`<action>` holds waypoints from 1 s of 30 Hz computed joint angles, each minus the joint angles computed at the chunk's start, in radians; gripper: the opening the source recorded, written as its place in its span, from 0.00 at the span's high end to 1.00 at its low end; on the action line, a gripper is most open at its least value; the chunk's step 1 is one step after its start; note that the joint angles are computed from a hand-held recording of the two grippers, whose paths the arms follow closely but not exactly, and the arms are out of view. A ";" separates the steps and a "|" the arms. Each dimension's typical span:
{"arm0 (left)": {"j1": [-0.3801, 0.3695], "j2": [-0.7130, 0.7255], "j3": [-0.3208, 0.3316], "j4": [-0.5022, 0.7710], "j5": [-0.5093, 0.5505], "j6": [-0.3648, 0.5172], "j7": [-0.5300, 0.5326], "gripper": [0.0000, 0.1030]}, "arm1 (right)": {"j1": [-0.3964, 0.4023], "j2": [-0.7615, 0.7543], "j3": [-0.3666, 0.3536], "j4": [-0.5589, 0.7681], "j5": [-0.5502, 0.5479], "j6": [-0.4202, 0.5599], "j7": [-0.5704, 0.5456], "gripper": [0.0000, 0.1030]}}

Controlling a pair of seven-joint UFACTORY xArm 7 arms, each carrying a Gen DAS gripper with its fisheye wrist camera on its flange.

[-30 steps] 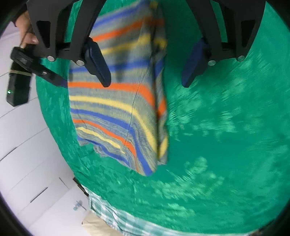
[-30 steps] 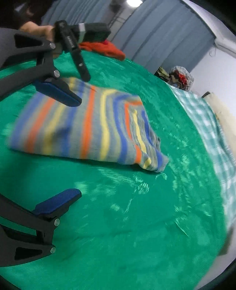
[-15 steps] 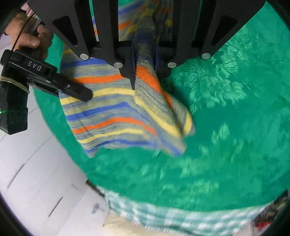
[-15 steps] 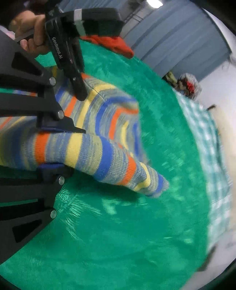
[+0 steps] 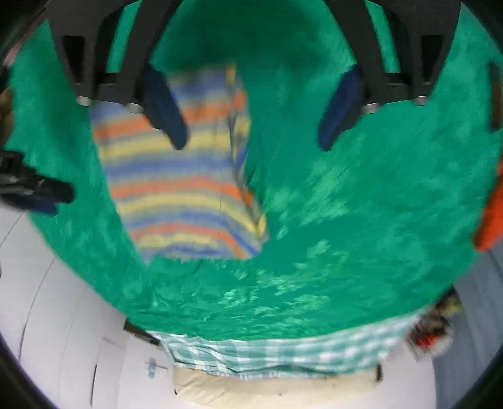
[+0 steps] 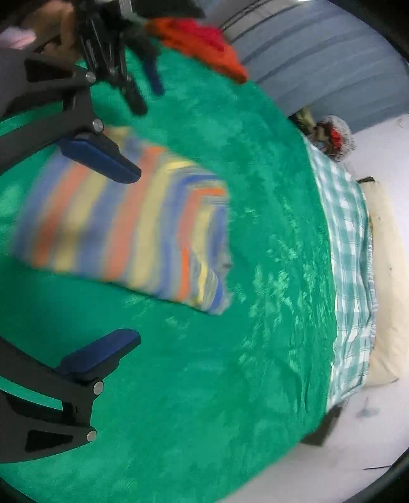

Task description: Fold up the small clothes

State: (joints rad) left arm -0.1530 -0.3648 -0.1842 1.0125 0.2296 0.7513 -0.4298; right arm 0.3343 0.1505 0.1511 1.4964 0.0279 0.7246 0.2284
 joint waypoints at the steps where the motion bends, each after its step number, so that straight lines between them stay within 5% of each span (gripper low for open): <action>1: 0.007 -0.056 -0.024 -0.035 0.032 0.018 -0.035 0.04 | 0.007 -0.069 0.000 -0.067 -0.026 0.022 0.009 0.09; 4: 0.015 -0.198 -0.114 -0.055 0.082 0.202 -0.112 0.04 | 0.017 -0.238 0.019 -0.206 -0.068 0.091 0.031 0.02; 14: -0.040 -0.339 -0.184 0.100 -0.033 0.673 -0.193 0.03 | 0.021 -0.701 0.085 -0.449 -0.028 0.259 0.109 0.00; 22: -0.048 -0.414 -0.212 0.156 -0.090 0.776 -0.277 0.03 | 0.038 -0.833 0.134 -0.403 0.000 0.406 0.095 0.00; 30: -0.033 -0.469 -0.258 0.230 -0.083 0.881 -0.252 0.03 | 0.066 -0.896 0.152 -0.341 0.062 0.564 0.062 0.00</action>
State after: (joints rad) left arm -0.1857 -0.8333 -0.4423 1.2429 0.1463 1.6319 -0.6819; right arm 0.4003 -0.7459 0.3034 1.1556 0.0900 1.2882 0.2901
